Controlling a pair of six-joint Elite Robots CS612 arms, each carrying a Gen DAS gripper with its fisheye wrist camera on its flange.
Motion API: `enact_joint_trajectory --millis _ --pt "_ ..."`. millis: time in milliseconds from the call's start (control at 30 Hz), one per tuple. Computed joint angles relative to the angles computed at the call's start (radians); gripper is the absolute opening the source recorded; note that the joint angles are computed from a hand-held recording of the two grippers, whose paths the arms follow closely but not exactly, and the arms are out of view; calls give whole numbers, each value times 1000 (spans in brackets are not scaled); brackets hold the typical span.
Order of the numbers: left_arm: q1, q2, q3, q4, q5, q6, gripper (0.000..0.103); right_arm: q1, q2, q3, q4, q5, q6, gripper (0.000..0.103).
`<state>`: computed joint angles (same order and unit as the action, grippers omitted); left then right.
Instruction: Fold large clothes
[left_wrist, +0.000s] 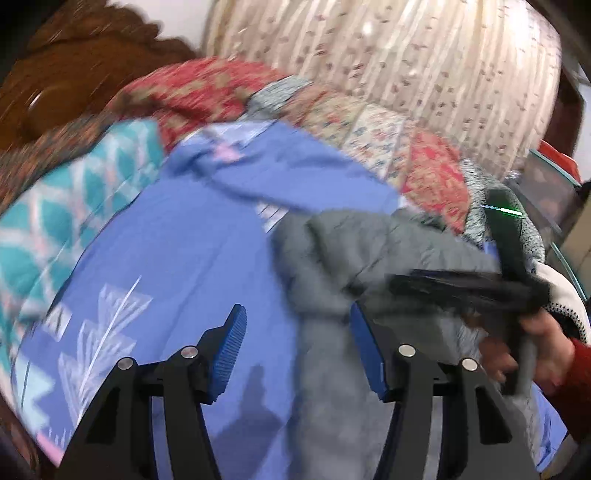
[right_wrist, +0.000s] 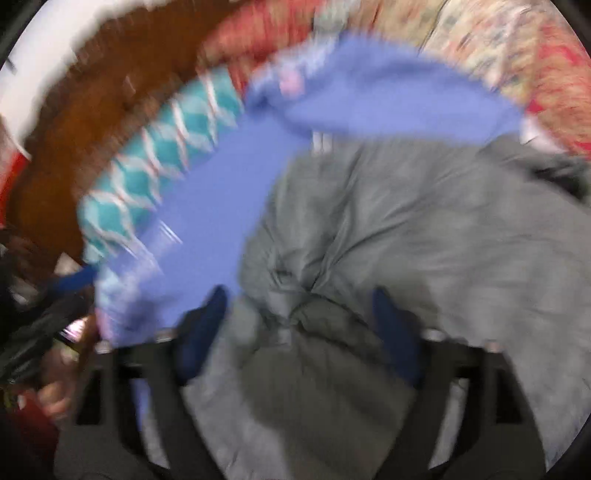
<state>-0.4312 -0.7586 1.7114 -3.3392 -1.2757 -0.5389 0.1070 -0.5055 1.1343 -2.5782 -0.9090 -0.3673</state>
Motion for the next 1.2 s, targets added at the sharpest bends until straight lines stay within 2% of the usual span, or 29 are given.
enact_joint_trajectory --millis 67,100,133,200,233,333,400,433,467,500,533,567,600,633,667,700,767,800,867,933,1000,1067,1133,1200 --pt "-1 29 -80 17 -27 41 78 -45 -42 60 -46 100 -1 91" --pt "-3 41 -111 28 -40 56 78 -68 -58 90 -102 120 22 91" --pt "-6 58 -152 48 -43 78 78 -89 -70 118 -190 98 74 91" --pt "-12 99 -242 115 -28 112 78 -113 -76 131 -254 -3 128 90" --pt "-9 125 -294 164 -35 115 78 -121 -73 128 -243 -49 141 87" --pt "-4 187 -410 317 -36 121 78 -152 -26 64 -99 -217 241 75" --pt "-4 238 -506 518 11 125 77 -164 11 23 -69 -325 316 71" --pt "1 265 -549 623 7 108 75 -170 35 -6 -53 -395 345 68" --pt "10 278 -570 686 -36 94 75 -179 50 -23 -49 -423 358 62" --pt "11 294 -586 707 -53 82 75 -187 72 -52 -31 -409 373 62" --pt "6 296 -580 691 -28 95 75 -188 85 -66 -31 -406 379 62" --pt "-7 302 -588 708 25 109 75 -181 88 -70 -42 -432 374 63" --pt "-12 305 -592 715 42 108 75 -166 89 -74 -50 -487 357 63" --pt "-12 308 -599 727 47 102 75 -153 86 -73 -51 -533 333 64" --pt "-10 306 -602 738 38 93 75 -150 83 -71 -50 -551 311 64" --pt "-8 297 -597 748 29 84 75 -147 76 -60 -57 -557 297 64" --pt "-10 274 -579 765 26 90 75 -158 28 22 -123 -499 277 68" --pt "-17 248 -544 744 47 121 75 -165 -3 79 -174 -469 264 68" --pt "-36 181 -428 625 88 203 75 -185 -79 220 -286 -404 220 73" --pt "-46 108 -301 511 81 249 76 -214 -154 369 -367 -340 191 74" --pt "-52 33 -166 402 57 253 79 -242 -211 488 -402 -288 177 74" --pt "-52 -28 -48 326 6 214 84 -272 -256 594 -418 -252 175 74" --pt "-50 -88 82 258 -88 118 87 -301 -292 687 -424 -229 181 74" --pt "-50 -116 169 208 -156 34 88 -330 -322 762 -402 -203 180 74"
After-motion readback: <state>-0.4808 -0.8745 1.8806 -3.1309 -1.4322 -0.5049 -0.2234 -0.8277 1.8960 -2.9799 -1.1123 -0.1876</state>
